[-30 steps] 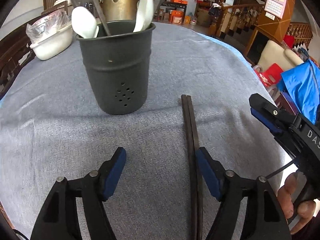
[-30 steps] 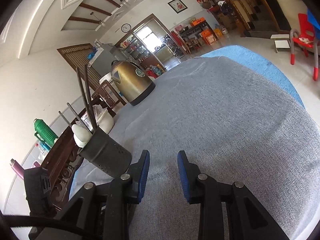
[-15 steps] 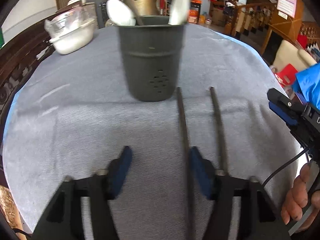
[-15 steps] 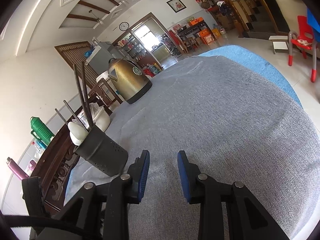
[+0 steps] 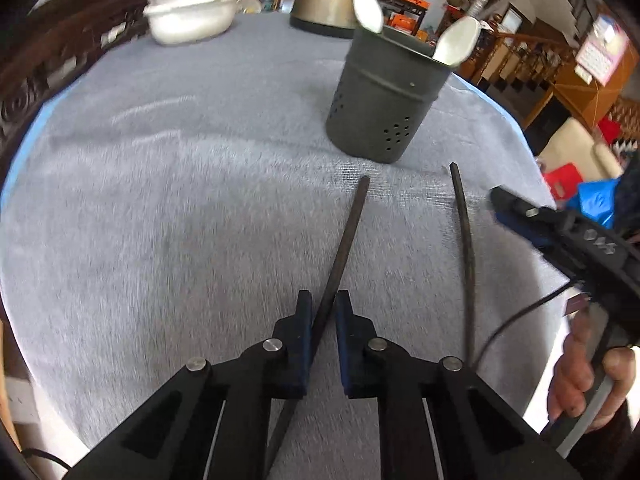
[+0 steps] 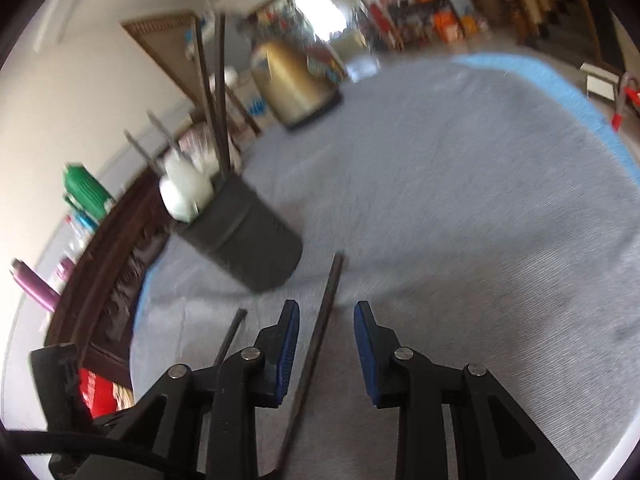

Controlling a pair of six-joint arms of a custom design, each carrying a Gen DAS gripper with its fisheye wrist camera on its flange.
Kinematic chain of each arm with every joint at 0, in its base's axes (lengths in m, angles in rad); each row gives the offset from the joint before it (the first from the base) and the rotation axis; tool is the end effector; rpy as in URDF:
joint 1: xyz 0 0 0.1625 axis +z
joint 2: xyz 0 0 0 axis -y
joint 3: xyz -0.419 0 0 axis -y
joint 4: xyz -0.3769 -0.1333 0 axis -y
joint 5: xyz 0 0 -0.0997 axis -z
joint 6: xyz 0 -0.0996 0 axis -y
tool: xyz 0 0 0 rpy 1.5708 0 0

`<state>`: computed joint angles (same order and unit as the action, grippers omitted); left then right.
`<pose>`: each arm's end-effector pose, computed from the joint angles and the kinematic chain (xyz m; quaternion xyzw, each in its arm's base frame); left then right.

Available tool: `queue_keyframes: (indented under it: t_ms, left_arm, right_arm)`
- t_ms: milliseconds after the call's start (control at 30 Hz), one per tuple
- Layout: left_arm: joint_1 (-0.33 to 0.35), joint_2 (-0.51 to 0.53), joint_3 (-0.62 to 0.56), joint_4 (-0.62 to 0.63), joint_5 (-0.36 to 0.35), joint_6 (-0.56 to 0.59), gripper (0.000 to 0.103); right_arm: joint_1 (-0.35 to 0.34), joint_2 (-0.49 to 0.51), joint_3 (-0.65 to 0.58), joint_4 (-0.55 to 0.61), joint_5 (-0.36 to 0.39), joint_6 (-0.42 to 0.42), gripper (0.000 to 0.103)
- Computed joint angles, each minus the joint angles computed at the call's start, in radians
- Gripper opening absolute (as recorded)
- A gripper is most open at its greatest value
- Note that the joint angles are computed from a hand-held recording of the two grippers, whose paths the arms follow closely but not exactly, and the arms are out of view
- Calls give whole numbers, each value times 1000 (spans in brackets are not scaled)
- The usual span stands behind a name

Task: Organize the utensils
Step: 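Close the left gripper on one chopstick while the right gripper grasps the other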

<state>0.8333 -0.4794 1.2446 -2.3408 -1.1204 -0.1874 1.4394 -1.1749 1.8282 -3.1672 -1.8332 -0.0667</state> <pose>-0.3694 -0.6693 0.0055 0.2642 0.9383 -0.1017 0.1988 0.0283 -0.6062 0.3442 -0.0880 -0.8808 0.4366 0.1605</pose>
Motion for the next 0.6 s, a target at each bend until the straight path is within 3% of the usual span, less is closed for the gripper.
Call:
queue_keyframes:
  t_ms: [100,167,233,333,500,600]
  left_arm:
    - [10,-1,-32,58,-45,-20,16]
    - [9,22,-72,78,-46,-8,32]
    - [8,44,-111,91,-36,23,42]
    - [10,88,-185,117,-27,49,42]
    - [7,168,-307,161,1,89,40]
    - [2,193,-349,186,16,109,24]
  right_arm:
    - [21,27,-69,133,-58,57,30]
    - [39,56,-121,213,-122,83,30]
    - [53,80,-148,239,-179,83,30]
    - [63,93,-160,247,-220,64,16]
    - [55,65,-125,255,-200,26,13]
    - [37,24,-102,325,-138,13,13]
